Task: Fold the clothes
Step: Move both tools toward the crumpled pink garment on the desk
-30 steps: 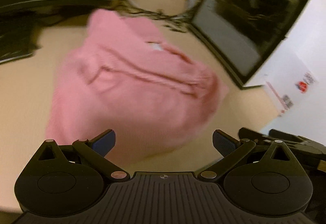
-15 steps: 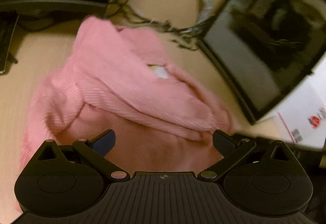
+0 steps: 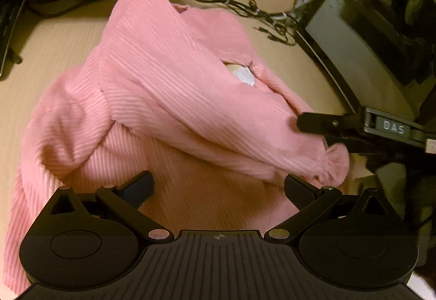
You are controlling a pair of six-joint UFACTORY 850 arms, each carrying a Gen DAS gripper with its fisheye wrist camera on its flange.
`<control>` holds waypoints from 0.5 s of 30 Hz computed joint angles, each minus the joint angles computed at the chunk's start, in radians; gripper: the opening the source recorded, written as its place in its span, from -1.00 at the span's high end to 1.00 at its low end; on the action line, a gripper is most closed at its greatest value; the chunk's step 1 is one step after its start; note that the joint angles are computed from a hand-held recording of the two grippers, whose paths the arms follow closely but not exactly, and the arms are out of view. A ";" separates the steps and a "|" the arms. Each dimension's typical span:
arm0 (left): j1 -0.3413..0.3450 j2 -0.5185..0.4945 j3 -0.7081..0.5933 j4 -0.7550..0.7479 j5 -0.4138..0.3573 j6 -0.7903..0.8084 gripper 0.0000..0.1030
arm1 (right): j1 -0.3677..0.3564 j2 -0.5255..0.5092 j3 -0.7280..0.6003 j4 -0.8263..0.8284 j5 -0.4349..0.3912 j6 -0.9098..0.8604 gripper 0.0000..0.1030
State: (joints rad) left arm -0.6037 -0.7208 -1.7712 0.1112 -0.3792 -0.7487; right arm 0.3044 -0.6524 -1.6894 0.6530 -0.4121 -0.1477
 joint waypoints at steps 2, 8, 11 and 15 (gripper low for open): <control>-0.007 0.004 0.001 -0.022 -0.017 0.043 -1.00 | 0.000 0.025 0.028 -0.039 -0.021 0.023 -1.00; -0.034 0.054 0.057 -0.190 -0.069 0.291 -1.00 | -0.028 0.150 0.194 0.095 -0.050 -0.016 -1.00; -0.049 0.080 0.072 -0.196 -0.090 0.342 -1.00 | -0.058 0.194 0.271 0.310 -0.063 -0.119 -1.00; -0.091 0.063 0.018 0.069 -0.011 0.324 -1.00 | -0.076 0.205 0.302 0.453 -0.067 -0.178 -1.00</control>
